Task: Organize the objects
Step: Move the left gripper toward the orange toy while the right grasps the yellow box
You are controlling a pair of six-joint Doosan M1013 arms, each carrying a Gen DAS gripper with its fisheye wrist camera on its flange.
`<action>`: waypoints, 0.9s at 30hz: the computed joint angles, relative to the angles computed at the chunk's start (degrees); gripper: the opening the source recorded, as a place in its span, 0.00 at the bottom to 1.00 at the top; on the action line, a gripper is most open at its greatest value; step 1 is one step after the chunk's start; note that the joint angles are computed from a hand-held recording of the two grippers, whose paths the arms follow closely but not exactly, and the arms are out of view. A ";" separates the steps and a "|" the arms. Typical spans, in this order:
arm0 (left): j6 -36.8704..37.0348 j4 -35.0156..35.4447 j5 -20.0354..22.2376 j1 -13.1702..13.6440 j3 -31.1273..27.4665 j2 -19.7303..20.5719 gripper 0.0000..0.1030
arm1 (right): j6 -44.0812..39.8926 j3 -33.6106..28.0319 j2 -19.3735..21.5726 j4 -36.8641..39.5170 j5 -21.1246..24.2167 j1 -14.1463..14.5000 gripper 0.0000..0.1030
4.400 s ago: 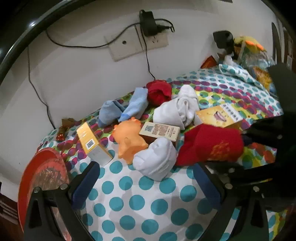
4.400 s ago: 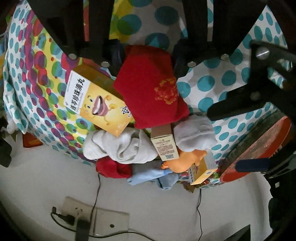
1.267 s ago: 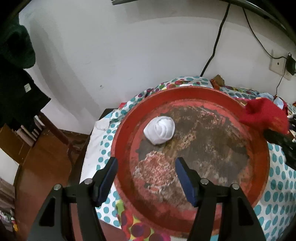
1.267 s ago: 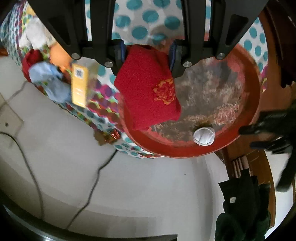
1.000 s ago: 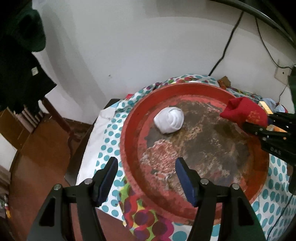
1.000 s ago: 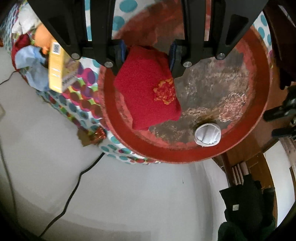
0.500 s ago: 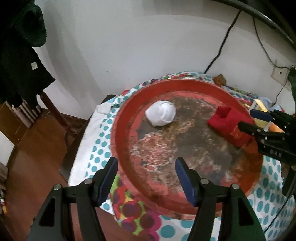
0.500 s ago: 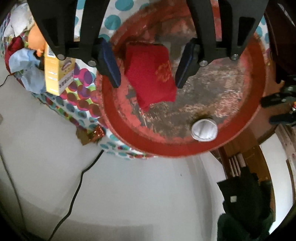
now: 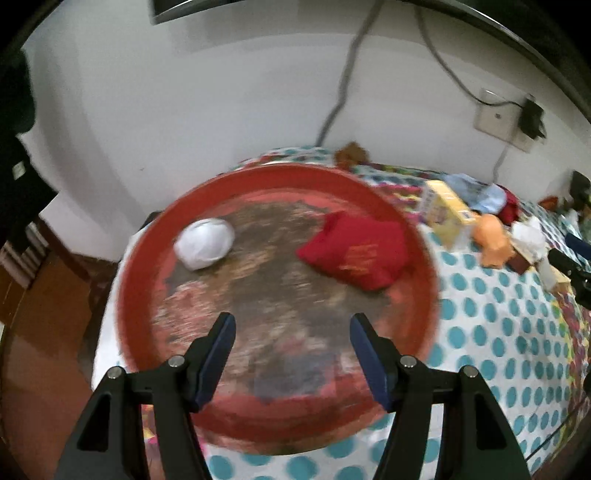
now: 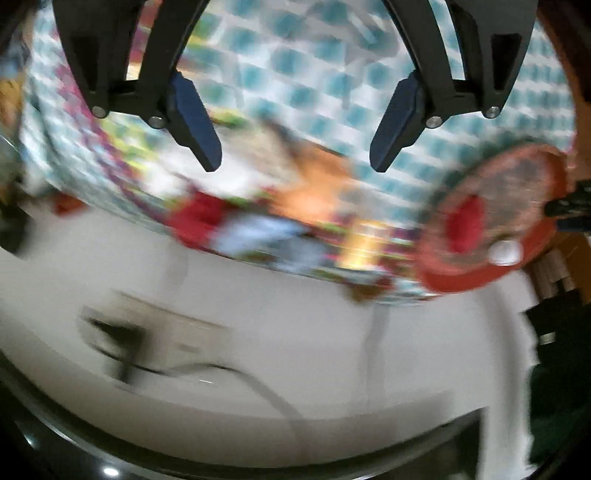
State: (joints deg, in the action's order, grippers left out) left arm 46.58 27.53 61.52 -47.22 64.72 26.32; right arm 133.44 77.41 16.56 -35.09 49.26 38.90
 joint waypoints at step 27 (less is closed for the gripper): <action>15.88 -6.49 2.46 -5.66 -26.28 17.72 0.64 | 4.08 4.92 -0.24 2.85 4.99 -5.01 0.84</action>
State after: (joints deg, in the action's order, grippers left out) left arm 62.47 21.04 63.98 -52.87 38.44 44.04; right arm 137.52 82.34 16.32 -32.23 54.25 33.89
